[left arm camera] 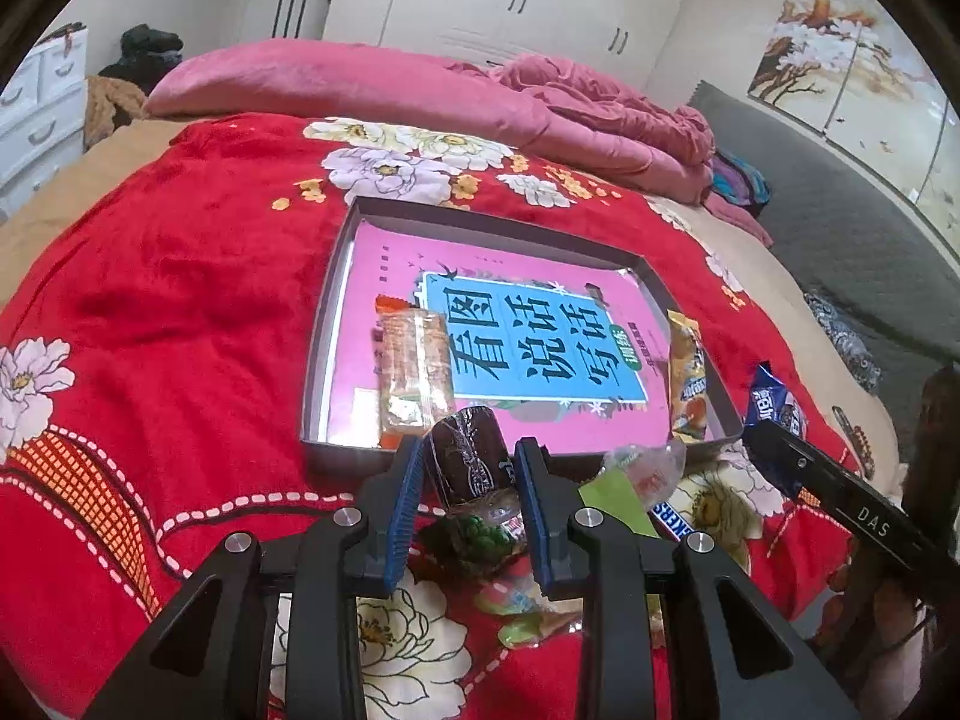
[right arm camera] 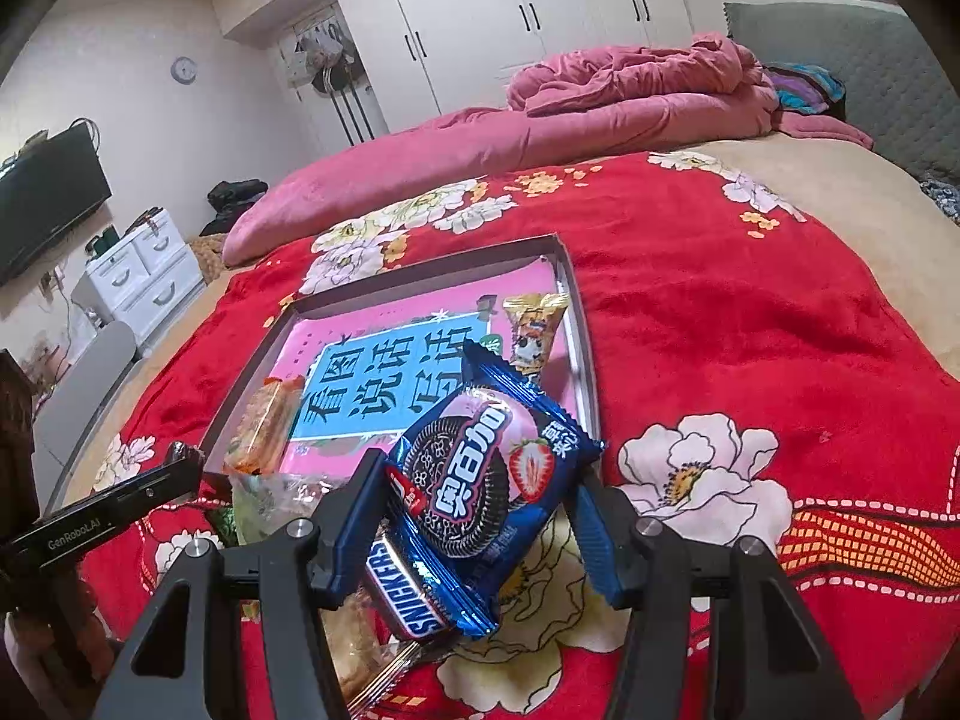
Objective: Organize snacks
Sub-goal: 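Carry the dark sweet with the left tool while the right tool carries the Oreo pack toward the tray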
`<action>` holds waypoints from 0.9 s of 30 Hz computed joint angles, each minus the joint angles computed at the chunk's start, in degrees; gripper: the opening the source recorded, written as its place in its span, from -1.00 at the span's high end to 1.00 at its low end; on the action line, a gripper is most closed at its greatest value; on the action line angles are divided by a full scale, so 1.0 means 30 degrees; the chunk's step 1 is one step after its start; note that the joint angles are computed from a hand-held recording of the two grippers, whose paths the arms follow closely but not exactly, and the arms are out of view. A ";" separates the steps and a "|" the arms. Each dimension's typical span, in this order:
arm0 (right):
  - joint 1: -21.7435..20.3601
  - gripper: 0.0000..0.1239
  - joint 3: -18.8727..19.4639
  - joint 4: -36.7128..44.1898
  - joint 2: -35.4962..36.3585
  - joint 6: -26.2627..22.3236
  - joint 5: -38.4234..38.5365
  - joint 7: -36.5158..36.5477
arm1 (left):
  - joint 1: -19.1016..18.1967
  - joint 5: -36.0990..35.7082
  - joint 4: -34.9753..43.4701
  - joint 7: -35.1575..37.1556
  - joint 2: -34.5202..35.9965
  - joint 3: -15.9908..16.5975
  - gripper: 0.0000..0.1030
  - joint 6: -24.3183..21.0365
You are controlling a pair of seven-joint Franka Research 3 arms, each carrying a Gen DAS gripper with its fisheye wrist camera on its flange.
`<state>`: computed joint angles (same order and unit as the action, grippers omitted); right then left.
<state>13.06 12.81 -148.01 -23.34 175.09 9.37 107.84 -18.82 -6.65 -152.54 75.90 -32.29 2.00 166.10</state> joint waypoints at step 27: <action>-0.0460 0.06 -0.0138 0.0642 0.0945 0.0381 -0.0086 0.0241 | 0.0290 0.0035 0.1242 0.0148 0.1982 -0.0190 0.38 0.0884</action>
<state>11.68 12.40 -146.08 -20.51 176.23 9.12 108.56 -17.95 -6.55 -148.81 76.35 -26.34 1.43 168.76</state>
